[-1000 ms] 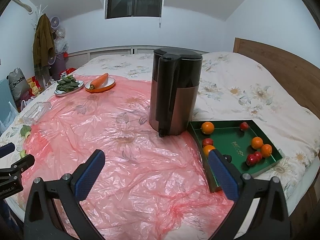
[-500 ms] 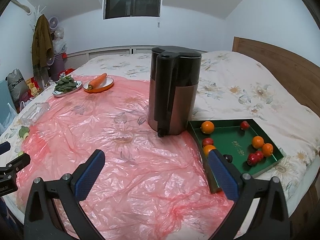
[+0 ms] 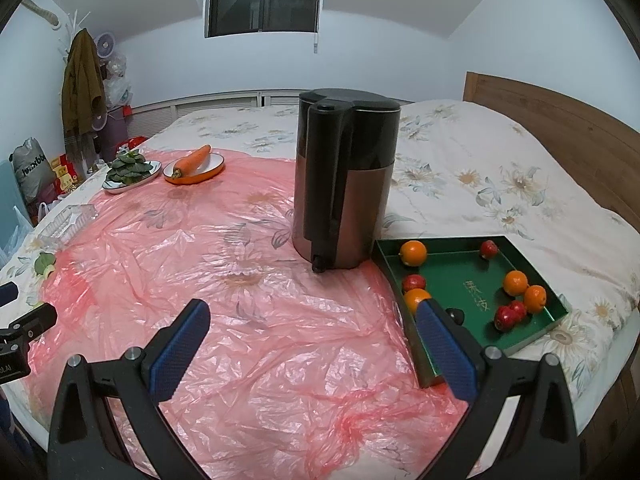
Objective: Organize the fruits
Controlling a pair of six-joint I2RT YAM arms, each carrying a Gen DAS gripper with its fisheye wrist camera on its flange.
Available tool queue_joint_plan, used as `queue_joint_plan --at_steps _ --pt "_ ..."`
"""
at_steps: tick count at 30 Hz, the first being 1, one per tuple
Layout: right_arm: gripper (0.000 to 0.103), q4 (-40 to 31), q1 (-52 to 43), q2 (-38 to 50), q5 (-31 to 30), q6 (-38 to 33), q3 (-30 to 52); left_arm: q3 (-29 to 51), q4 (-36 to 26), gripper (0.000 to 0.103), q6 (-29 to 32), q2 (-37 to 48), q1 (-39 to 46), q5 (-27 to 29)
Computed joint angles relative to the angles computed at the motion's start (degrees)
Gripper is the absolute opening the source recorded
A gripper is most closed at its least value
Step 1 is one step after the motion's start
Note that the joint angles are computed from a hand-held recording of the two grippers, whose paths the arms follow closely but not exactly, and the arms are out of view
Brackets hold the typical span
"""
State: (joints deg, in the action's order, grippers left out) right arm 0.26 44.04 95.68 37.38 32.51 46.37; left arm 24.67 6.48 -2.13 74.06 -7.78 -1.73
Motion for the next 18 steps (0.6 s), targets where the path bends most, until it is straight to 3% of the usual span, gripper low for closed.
queue_joint_plan --at_steps 18 --pt "0.103 0.41 -2.46 -5.88 1.01 1.4 -5.52 2.89 0.05 0.095 -1.17 2.0 -2.08 -0.41"
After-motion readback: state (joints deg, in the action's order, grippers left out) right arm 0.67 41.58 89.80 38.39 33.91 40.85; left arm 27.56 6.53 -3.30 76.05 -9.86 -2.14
